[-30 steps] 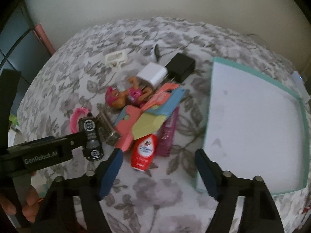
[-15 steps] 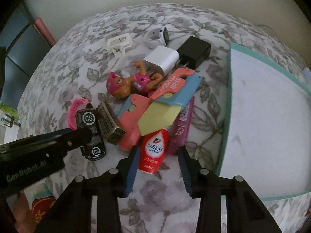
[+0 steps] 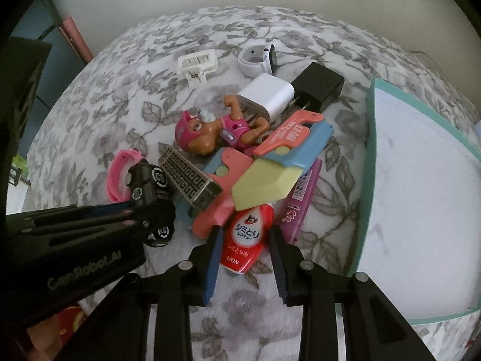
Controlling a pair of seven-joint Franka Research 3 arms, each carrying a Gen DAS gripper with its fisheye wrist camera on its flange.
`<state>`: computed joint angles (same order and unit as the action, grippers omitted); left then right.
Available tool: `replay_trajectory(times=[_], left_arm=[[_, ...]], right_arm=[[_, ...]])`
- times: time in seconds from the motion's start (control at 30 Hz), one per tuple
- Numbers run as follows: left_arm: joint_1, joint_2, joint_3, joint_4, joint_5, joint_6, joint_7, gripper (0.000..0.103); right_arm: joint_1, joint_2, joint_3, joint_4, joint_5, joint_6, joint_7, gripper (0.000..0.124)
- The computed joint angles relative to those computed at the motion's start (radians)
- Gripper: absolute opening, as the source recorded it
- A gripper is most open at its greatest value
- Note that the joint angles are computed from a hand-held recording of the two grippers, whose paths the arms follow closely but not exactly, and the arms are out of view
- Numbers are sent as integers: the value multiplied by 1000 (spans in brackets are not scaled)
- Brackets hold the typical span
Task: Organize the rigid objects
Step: 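Grasp the black toy car with the left tool while the right tool grasps the red bottle, then lift the black car with the left tool while the right tool lifts the red bottle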
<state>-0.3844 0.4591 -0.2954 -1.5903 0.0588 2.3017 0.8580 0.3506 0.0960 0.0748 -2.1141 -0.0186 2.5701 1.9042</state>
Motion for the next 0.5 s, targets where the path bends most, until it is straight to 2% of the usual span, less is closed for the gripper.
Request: replay_trajectory(times=[0.17, 0.27, 0.33, 0.4, 0.5], left_arm=[[7, -4, -4, -10, -10, 4, 12, 28], [-9, -7, 4, -4, 16, -13, -2, 28], [-12, -22, 4, -20, 23, -18, -9, 28], [-13, -33, 2, -32, 22, -16, -14, 28], [-19, -53, 2, -50, 30, -22, -29, 28]], right_arm=[[1, -13, 2, -14, 2, -1, 9, 32], [-2, -32, 6, -36, 27, 3, 3, 32], [-5, -49, 8, -54, 44, 16, 1, 23], [-10, -69, 9, -70, 59, 17, -2, 7], [-16, -88, 12, -93, 80, 22, -11, 6]])
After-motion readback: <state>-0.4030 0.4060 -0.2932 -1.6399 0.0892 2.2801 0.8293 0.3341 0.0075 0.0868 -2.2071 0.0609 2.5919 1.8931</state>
